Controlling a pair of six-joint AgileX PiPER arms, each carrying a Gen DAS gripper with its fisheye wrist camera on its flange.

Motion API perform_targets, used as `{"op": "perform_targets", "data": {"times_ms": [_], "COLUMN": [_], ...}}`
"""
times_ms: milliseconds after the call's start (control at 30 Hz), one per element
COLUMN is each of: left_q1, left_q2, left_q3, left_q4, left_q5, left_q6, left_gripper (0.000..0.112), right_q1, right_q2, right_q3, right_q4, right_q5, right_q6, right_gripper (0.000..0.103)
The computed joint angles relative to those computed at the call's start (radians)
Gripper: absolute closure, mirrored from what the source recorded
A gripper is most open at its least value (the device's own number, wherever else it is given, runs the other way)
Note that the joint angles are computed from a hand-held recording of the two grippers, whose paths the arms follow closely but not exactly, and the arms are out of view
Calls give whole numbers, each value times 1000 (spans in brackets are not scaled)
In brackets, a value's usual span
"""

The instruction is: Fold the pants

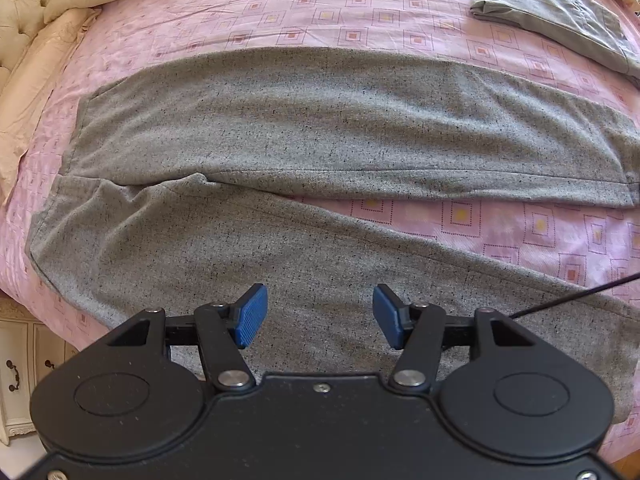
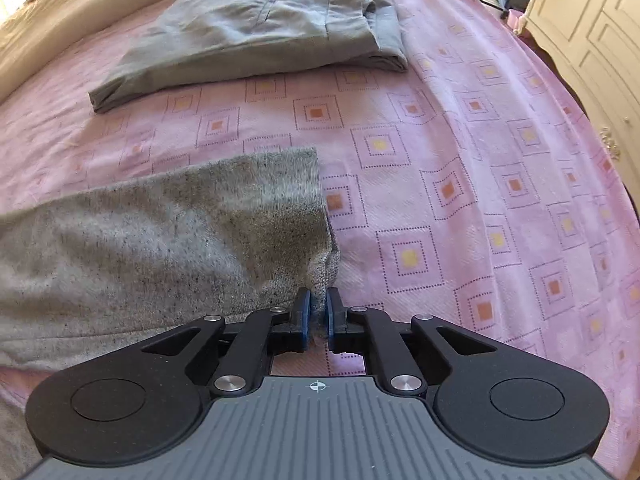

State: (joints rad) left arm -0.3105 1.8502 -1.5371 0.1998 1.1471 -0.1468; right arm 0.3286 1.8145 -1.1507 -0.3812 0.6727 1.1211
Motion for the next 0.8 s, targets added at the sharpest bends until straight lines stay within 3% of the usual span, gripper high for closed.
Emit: {"op": "perform_targets", "data": {"times_ms": [100, 367, 567, 600, 633, 733, 800], "left_q1": [1, 5, 19, 21, 21, 25, 29], "left_q2": [6, 32, 44, 47, 49, 48, 45], "left_q3": [0, -37, -43, -43, -43, -33, -27], "left_q4": [1, 10, 22, 25, 27, 35, 47], "left_q5": [-3, 31, 50, 54, 56, 46, 39], "left_q6": [-10, -44, -79, -84, -89, -94, -97], "left_gripper": [51, 51, 51, 51, 51, 51, 51], "right_q1": [-19, -119, -112, -109, -98, -48, -66], "right_q2": [-39, 126, 184, 186, 190, 249, 233], "right_q3": [41, -108, -177, -185, -194, -276, -253], "right_q4": [-77, 42, 102, 112, 91, -93, -103], "right_q5": [-114, -142, -76, -72, -64, 86, 62], "right_q6": [59, -164, -212, -242, -259, -170, -110], "right_gripper": [83, 82, 82, 94, 102, 103, 103]}}
